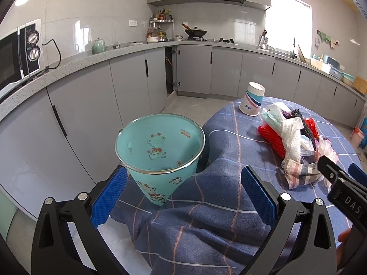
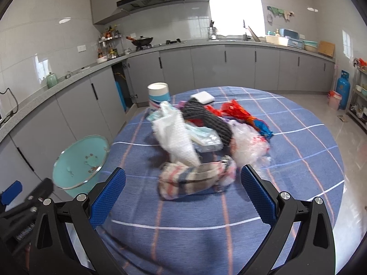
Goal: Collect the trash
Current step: 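Grasp the plaid cloth with the left gripper while the right grasps the clear red-print bag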
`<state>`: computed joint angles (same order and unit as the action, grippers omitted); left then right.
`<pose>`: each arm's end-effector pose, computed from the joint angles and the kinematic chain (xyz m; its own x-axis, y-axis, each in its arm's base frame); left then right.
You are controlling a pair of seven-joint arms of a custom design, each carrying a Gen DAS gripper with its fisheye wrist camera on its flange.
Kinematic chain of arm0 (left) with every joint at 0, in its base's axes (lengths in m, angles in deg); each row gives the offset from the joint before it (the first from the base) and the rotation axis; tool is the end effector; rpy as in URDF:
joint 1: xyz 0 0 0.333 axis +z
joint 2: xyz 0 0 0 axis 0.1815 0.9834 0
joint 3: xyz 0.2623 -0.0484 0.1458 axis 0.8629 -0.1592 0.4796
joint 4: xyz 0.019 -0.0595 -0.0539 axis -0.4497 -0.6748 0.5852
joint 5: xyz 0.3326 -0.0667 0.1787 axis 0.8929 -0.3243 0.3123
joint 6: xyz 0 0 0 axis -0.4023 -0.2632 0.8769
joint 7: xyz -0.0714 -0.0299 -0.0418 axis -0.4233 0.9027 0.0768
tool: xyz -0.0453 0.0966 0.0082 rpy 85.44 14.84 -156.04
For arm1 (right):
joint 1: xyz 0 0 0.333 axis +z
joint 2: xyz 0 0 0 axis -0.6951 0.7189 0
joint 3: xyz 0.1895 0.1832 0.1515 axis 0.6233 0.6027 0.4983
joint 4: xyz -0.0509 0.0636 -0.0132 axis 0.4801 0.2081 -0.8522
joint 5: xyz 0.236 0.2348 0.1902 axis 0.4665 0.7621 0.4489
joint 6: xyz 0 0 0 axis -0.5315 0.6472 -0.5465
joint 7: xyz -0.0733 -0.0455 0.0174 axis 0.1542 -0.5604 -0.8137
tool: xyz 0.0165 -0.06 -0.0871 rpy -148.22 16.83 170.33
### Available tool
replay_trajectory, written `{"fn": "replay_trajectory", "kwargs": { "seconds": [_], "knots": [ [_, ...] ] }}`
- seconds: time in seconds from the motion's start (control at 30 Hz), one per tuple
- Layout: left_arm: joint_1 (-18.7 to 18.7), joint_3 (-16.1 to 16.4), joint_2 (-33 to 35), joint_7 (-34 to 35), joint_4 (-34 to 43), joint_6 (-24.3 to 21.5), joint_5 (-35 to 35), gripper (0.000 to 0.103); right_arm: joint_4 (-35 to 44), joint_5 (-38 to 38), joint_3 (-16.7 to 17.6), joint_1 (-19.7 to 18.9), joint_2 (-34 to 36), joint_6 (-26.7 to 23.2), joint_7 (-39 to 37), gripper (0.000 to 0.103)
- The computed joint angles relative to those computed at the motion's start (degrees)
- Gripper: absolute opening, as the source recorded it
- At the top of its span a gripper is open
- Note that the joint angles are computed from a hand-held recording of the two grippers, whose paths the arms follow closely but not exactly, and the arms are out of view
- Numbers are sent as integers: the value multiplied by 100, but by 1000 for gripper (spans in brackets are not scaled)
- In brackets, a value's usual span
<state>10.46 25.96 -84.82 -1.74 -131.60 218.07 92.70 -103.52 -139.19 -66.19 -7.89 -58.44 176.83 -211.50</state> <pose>0.4055 -0.1807 0.4650 0.0489 -0.9988 -0.0014 -0.5792 -0.0273 -0.8147 0.3903 0.4264 0.4588 -0.1854 -0.9736 -0.1329 -0.5287 0.2128 -0.8217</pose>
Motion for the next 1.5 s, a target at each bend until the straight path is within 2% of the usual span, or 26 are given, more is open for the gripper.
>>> {"fn": "replay_trajectory", "kwargs": {
  "seconds": [0.17, 0.27, 0.43, 0.47, 0.5, 0.53, 0.57, 0.63, 0.77, 0.83, 0.93, 1.03, 1.13, 1.2, 1.3, 1.33, 1.4, 1.47, 1.5],
  "knots": [
    [4, 85, 206, 116, 86, 211, -100, 97, -396, -129, -18, -116, -298, -47, 291, 99],
    [214, -2, 356, -129, 162, 560, 235, 97, -593, -215, -72, -288, -444, 290, 483, 98],
    [241, -37, 698, -58, 429, 829, 541, 94, -754, -95, -70, -468, -494, 422, 440, 97],
    [239, -57, 777, -78, 504, 846, 623, 94, -788, -44, -79, -500, -496, 469, 409, 96],
    [228, -88, 886, -102, 611, 838, 725, 93, -824, 12, -85, -527, -494, 471, 400, 89],
    [198, -86, 974, -130, 698, 826, 801, 93, -835, 44, -95, -556, -479, 521, 400, 81],
    [162, -77, 1108, -170, 819, 822, 872, 93, -855, 92, -118, -590, -463, 631, 387, 80],
    [14, 18, 1284, -108, 956, 781, 802, 93, -888, 148, -188, -680, -415, 1003, 358, 80],
    [-277, 176, 1649, 230, 1236, 679, 541, 91, -834, 270, -253, -776, -262, 1260, 264, 79],
    [-390, 248, 1754, 380, 1303, 683, 403, 91, -862, 359, -312, -834, -218, 1557, 248, 73],
    [-484, 305, 1876, 387, 1388, 745, 439, 91, -968, 327, -343, -881, -256, 1714, 410, 71],
    [-583, 362, 2010, 610, 1461, 840, 318, 91, -1213, 10, -325, -954, -546, 1611, 1042, 71],
    [-681, 383, 2124, 801, 1576, 945, 276, 91, -1285, 53, -269, -1015, -736, 1313, 889, 68],
    [-777, 397, 2239, 1235, 1643, 1090, -58, 88, -1370, 78, -262, -1078, -845, 1288, 863, 64],
    [-926, 340, 2450, 2538, 1637, 1345, -1309, 87, -1378, 379, -284, -1153, -856, 1233, 454, 62],
    [-927, 195, 2524, 3275, 1608, 1377, -2050, 87, -1419, 458, -317, -1194, -867, 1341, 377, 62],
    [-955, 12, 2618, 4077, 1586, 1397, -2841, 87, -1421, 566, -346, -1265, -816, 1501, 329, 62],
    [-770, -451, 2795, 5182, 1651, 1306, -3901, 87, -1472, 762, -394, -1319, -765, 1725, 185, 62],
    [-737, -577, 2879, 5460, 1716, 1210, -4208, 87, -1526, 822, -444, -1366, -731, 1988, 168, 62]
  ]
}}
